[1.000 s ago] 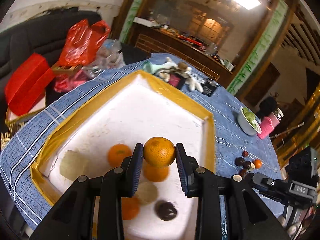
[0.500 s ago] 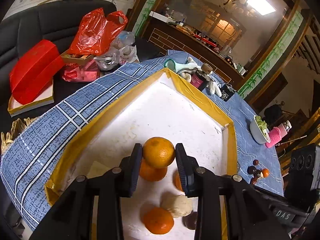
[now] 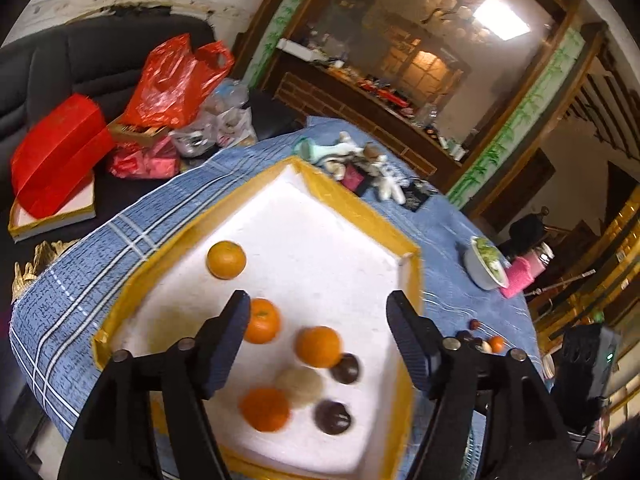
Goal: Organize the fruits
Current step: 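Carry plum and tangerine over the white tray and open both grippers, then grasp a cream bun with the right gripper while the left grasps a red date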
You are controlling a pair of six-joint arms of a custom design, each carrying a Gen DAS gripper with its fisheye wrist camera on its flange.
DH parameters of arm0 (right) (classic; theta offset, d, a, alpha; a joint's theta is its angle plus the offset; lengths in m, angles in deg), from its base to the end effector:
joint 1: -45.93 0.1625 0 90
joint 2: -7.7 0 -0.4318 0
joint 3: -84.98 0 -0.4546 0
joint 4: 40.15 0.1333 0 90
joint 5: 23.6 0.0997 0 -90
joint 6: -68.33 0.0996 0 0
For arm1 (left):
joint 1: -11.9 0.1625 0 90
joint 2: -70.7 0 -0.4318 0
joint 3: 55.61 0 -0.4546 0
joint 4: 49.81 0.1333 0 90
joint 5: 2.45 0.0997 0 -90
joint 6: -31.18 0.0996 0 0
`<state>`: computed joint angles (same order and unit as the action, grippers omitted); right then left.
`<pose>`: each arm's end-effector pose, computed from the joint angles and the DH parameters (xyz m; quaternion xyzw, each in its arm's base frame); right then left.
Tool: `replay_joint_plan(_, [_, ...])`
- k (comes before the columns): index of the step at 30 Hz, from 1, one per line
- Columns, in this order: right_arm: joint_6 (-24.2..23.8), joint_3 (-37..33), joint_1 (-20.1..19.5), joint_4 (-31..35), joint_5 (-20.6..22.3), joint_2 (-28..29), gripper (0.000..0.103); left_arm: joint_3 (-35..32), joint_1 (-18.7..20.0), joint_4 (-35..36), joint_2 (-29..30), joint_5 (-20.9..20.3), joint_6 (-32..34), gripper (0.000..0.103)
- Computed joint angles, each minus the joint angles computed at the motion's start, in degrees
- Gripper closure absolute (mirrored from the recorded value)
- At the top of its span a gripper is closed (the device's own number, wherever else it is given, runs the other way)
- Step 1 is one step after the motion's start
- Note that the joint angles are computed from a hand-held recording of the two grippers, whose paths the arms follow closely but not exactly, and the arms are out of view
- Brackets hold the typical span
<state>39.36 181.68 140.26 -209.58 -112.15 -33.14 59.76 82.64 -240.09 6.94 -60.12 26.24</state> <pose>0.1893 -0.7007 0.0172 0.2829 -0.9371 0.2022 0.0315 -0.0225 -0.6301 0.2128 -0.0048 0.8826 -0.4402 0.1651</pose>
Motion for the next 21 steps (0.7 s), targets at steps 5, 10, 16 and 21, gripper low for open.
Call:
replay_joint_plan(5, [-2.0, 6.7, -4.1, -6.4, -3.6, -6.4, 0.033, 0.8, -3.4, -0.1, 0.9, -0.4, 2.2, 0.028])
replay_joint_plan(10, [2.7, 8.8, -9.5, -10.2, -5.2, -11.5, 0.033, -0.8, -5.8, 3.4, 4.8, -1.2, 3.2, 0.027])
replay_joint_plan(16, [5.8, 4.9, -11.8, -12.1, -6.4, -11.0, 0.033, -4.8, -7.9, 11.4, 10.8, -2.3, 5.8, 0.027])
replay_joint_plan(21, [6.8, 0.1, -11.8, -7.9, -5.8, -8.4, 0.034, -7.7, -8.8, 13.7, 14.6, -1.9, 9.3, 0.058])
